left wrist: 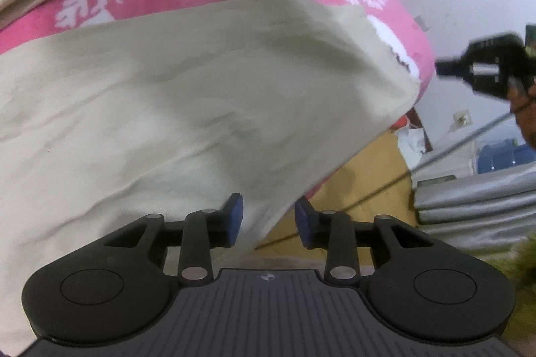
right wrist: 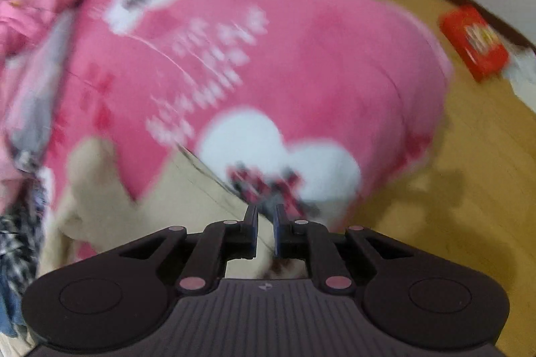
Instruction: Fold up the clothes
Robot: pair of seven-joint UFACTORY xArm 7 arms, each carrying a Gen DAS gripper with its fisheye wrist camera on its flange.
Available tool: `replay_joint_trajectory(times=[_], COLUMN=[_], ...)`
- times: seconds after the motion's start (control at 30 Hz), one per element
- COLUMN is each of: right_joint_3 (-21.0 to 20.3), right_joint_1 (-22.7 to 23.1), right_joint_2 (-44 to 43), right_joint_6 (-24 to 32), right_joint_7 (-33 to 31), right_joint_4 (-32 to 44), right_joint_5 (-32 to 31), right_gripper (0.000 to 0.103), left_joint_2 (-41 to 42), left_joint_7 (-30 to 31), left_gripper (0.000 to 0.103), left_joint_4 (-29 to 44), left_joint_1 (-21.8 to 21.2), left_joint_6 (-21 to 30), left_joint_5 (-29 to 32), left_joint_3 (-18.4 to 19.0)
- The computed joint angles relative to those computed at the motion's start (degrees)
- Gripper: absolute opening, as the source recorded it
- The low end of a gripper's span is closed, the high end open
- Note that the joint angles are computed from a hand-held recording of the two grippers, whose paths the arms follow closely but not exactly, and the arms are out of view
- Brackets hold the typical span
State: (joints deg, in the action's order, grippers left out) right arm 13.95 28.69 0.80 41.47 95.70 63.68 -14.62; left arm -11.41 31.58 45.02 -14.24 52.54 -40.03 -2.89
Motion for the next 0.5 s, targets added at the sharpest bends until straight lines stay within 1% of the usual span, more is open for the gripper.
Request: replay_joint_trajectory(times=[0.03,0.1,0.17,0.2,0.27,0.33,0.37,0.43,0.47,0.5], right_joint_3=[-0.4,-1.3,-2.0,-1.6,0.2,1.5,1.9,1.8,2.1,2.8], right_joint_1=[-0.5,-1.2,-1.7,-2.3,-3.5,-4.1,-4.3,-4.0,-4.1,-4.4], right_joint_2=[2.2,7.1,12.8,17.5,26.4,34.1,38.6,44.7,47.4,48.9], right_joint_6=[-2.9,-9.4,-15.4,-18.9,-23.4,-25.3,-24.9,-22.6,-21.5,-22.1], right_joint_7=[-2.6,-8.8,-15.1,-18.9,-24.9,-28.7,-30.4,-32.5,-33.0,-33.7], right_joint_4=[1.9,5.9,10.4,14.3,22.3,30.0,35.0,42.3,45.3,46.3], right_joint_5=[-0.1,0.9,3.4,5.9,11.0,14.2,15.4,17.2,18.6,20.3], right_gripper=[0.012,0.019,0.04,0.043,0.046,0.049,0.05,0.05,0.05,0.05], left_joint_2=[-0.2,-0.8,-1.6,-1.6,-1.7,-1.2,-0.7,0.6,1.7,2.8], left_joint_7=[-0.2,-1.3,-2.5,-3.0,-4.1,-4.9,-5.2,-5.9,-5.9,-6.0], left_gripper=[0.033,0.034,0.034,0.034,0.034,0.034,0.034,0.034,0.034,0.034], left_joint_4=[0.2,0.0,-0.4,-0.4,-0.2,0.0,0.2,0.6,1.1,1.6], left_joint_1=[0.1,0.1,0.0,0.0,-0.1,-0.4,-0.5,-0.8,-0.9,-0.9], left_joint_6=[0.2,-0.8,-2.6,-3.8,-6.3,-9.6,-11.5,-15.2,-17.4,-19.6], left_joint_5=[-0.3,-1.3,-2.4,-2.6,-3.0,-3.3,-3.6,-4.4,-4.9,-5.5], left_joint_3=[0.2,0.1,0.1,0.1,0.0,-0.2,-0.2,-0.3,-0.3,-0.4])
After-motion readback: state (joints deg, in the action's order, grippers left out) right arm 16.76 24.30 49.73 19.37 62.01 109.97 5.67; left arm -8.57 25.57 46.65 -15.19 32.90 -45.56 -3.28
